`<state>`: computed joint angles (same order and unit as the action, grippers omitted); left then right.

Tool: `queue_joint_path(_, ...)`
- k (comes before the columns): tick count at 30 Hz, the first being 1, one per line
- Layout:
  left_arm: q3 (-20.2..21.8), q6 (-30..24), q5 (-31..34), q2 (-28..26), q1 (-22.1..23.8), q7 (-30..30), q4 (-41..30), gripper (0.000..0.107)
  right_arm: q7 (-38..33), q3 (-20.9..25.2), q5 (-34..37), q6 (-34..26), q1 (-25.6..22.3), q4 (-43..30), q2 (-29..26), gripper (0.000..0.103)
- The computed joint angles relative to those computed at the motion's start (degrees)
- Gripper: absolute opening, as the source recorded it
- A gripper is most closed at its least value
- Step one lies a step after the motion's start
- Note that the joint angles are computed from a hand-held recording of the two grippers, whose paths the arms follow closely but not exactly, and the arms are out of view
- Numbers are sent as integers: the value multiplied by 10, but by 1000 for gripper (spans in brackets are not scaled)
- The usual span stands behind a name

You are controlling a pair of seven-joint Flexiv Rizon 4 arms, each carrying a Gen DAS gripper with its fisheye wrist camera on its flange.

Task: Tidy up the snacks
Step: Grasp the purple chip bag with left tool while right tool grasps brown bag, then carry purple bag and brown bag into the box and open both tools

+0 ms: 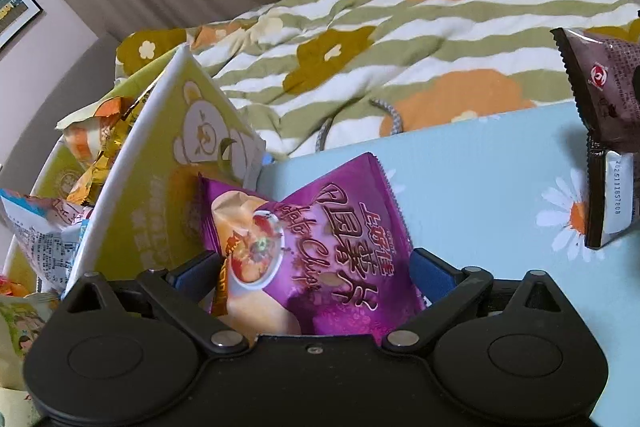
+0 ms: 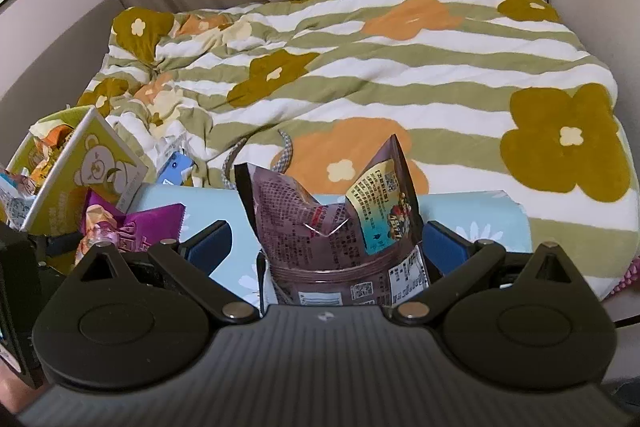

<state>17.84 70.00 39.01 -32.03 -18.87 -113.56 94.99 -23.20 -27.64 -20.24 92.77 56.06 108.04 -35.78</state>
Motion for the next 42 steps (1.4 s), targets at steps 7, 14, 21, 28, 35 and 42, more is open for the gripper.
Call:
queue_joint_path(7, -6, 25, 2, 13, 11, 23, 23, 81, -13, 45, 0, -4, -43, -21, -14, 103)
queue_joint_path(14, -6, 40, 3, 29, 14, 36, 40, 68, -20, 63, 0, -3, -61, -34, -26, 103)
queue_joint_path(21, -13, 57, -23, 48, 20, 50, 64, 65, -34, 58, 1, 2, -60, -44, -39, 103)
queue_joint_path(28, -11, 81, -37, 60, 22, 60, 81, 65, -104, 109, -41, -26, -105, -80, -52, 103)
queue_joint_path(35, 0, 101, -41, 76, 16, 61, 98, 65, -167, 147, -80, -50, -129, -107, -70, 103)
queue_joint_path(42, 5, 112, -31, 102, 12, 51, 115, 65, -146, 89, -82, -11, -77, -74, -64, 94)
